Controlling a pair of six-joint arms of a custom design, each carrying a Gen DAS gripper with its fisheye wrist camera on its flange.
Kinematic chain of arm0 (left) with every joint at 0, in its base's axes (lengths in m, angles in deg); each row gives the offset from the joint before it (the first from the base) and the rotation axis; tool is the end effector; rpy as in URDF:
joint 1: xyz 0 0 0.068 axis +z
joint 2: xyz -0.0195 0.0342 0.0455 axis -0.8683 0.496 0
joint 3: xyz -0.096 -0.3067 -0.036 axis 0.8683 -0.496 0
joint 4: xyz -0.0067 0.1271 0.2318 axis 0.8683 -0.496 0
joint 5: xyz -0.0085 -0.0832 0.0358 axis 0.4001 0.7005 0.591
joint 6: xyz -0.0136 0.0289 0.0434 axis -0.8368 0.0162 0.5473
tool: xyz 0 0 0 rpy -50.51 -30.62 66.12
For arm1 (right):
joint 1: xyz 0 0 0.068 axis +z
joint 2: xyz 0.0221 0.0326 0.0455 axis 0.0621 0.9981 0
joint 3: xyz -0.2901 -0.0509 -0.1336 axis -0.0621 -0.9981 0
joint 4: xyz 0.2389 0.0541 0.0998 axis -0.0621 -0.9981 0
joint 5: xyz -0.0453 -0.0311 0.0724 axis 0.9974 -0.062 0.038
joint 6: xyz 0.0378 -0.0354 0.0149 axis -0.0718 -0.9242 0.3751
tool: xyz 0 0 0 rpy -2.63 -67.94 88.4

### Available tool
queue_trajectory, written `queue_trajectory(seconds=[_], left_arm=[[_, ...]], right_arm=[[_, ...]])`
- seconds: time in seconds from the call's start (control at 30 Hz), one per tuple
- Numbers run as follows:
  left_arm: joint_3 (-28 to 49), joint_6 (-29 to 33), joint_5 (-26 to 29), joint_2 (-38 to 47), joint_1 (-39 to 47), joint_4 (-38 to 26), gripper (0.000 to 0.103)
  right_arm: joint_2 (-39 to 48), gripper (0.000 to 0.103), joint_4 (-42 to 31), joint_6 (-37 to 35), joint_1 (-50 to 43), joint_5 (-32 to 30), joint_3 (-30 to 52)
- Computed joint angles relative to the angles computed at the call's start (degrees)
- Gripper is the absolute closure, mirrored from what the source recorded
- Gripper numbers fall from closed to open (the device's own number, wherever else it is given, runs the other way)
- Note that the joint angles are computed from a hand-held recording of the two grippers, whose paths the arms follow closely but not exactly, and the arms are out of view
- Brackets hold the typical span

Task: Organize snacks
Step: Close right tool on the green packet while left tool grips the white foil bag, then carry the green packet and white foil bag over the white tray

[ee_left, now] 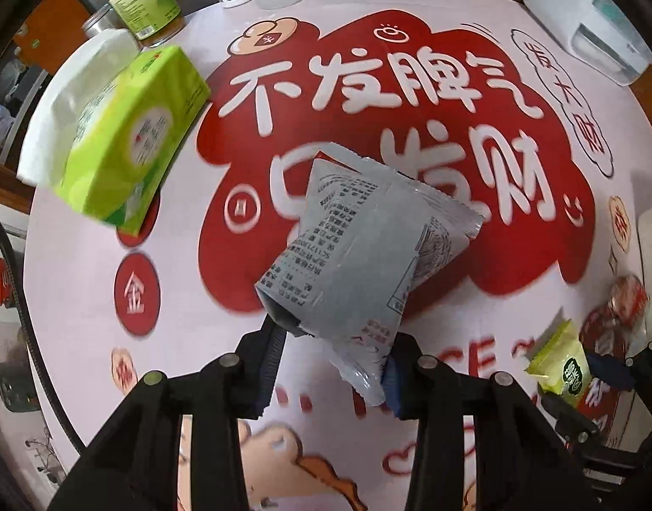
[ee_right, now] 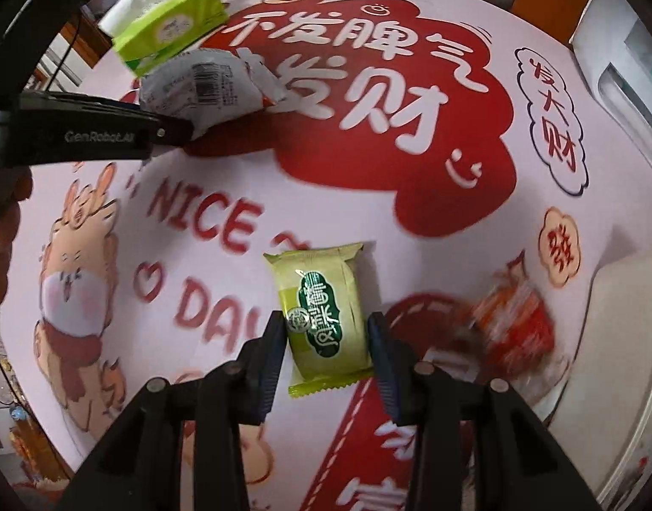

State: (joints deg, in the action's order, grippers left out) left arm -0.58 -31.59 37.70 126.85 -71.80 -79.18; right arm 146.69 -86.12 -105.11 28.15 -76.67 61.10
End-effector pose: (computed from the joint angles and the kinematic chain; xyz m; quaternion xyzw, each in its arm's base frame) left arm 0.3116 -0.0575 0.0528 -0.1161 0.9862 0.0536 0.1050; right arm 0.2918 0.1396 0.0484 -0.3541 0.9277 0.0819 0.0853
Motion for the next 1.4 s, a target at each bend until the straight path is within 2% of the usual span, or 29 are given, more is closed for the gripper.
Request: queue_trajectory(seconds=[0.13,0.2,0.33,0.4,0.47,0.57,0.63,0.9,1.17,1.4], left_arm=[[-5.92,-4.91,-0.32,-5.37,-5.16,1.27,0.064],[-8.27,-8.87,-1.11,-9.75,-9.6,-0.48,0.064],[-9.88,-15.92,-3.15,-18.47,-19.67,-6.65,0.064],[-9.28,-18.99,-4.2,-21.5,-24.39,-9.77,0.064],[-7.73,-20.52,-5.06,-24.16,-27.54,-13.3,0.064],[-3.3,-23.57,-6.75,-26.36,-32.95,-18.37,0.064],[1.13,-24.43,-8.3,-26.42,-36.12,-21.23,0.064],[20.27,-21.55,-15.05,-20.33,-43.66,-27.94,0.064],[39.28,-17.34,-21.85,-11.65,-47.31,-34.03,0.063],[49.59,-16.04,-20.77,-4.77,-46.65,-36.89,0.063]], right_arm=[[-6.28,0.064,2.71,-0.42,-0.99,-2.44,-7.64],[-10.4,0.064,3.57,-1.34,-2.03,-3.52,-11.56],[-18.66,0.064,2.71,-5.45,-7.4,-7.32,-17.36],[-24.93,0.064,-0.12,-8.44,-12.25,-9.82,-20.48],[-28.28,0.064,-3.23,-10.27,-15.8,-11.46,-19.98],[-34.01,0.064,-9.75,-15.81,-26.04,-15.3,-19.06],[-34.51,0.064,-11.53,-17.36,-31.11,-16.94,-16.91],[-39.13,0.064,-16.75,-20.98,-50.73,-22.5,-9.59],[-39.12,0.064,-15.75,-18.17,-60.07,-26.77,-4.2],[-37.31,0.064,-11.57,-15.63,-61.92,-25.95,-3.07]])
